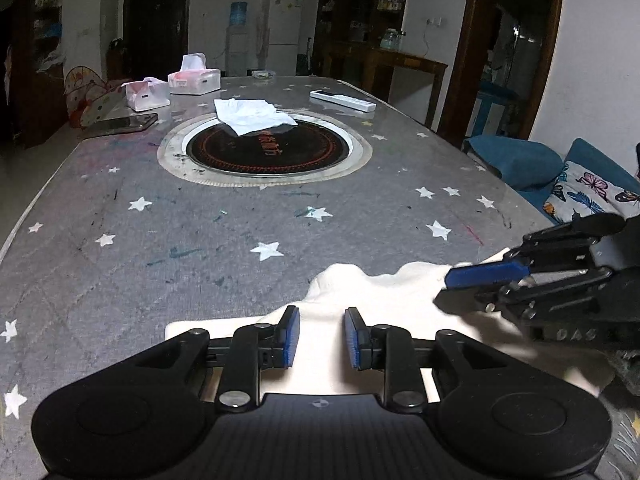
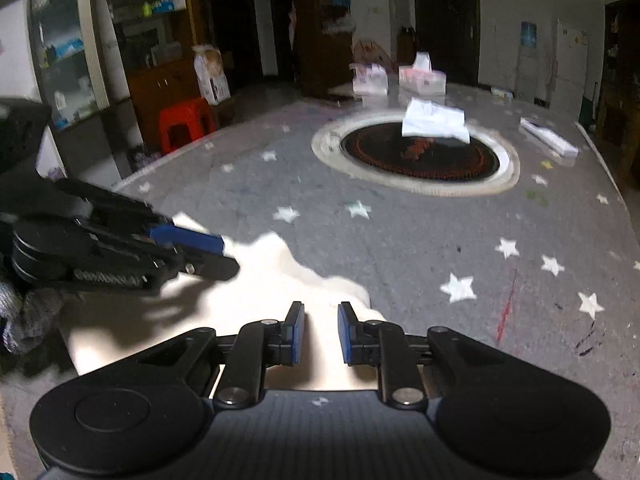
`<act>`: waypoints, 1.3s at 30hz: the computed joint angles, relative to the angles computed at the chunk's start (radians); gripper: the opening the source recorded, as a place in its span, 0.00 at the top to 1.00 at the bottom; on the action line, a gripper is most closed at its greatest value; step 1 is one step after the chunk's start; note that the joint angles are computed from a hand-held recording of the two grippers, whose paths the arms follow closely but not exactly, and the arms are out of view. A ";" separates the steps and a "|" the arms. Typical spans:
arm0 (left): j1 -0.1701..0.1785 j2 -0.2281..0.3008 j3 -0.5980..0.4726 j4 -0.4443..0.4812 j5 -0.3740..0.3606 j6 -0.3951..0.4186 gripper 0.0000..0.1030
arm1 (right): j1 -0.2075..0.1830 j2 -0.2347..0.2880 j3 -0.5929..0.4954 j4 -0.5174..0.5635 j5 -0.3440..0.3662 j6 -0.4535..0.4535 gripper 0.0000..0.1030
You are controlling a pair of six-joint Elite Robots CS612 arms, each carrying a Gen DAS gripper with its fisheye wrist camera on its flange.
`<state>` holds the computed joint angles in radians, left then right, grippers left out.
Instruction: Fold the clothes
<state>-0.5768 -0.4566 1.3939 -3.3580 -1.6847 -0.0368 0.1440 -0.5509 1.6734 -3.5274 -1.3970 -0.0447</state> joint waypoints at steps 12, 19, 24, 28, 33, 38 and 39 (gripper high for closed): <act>-0.002 -0.023 0.044 -0.032 0.017 -0.012 0.53 | 0.013 -0.026 0.042 -0.032 -0.007 -0.023 0.71; -0.001 -0.048 0.099 -0.087 0.036 -0.030 0.41 | 0.034 -0.036 0.078 -0.067 -0.012 -0.038 0.50; -0.001 -0.066 0.145 -0.133 0.063 -0.049 0.31 | 0.050 -0.041 0.100 -0.095 -0.017 -0.048 0.40; 0.003 -0.080 0.185 -0.164 0.087 -0.066 0.27 | 0.061 -0.043 0.111 -0.114 -0.022 -0.060 0.35; 0.011 -0.093 0.224 -0.193 0.120 -0.102 0.18 | 0.075 -0.039 0.121 -0.149 -0.032 -0.072 0.19; 0.015 -0.103 0.256 -0.238 0.149 -0.112 0.03 | 0.089 -0.036 0.125 -0.193 -0.034 -0.093 0.05; 0.016 -0.104 0.261 -0.246 0.151 -0.113 0.01 | 0.093 -0.035 0.125 -0.202 -0.036 -0.099 0.01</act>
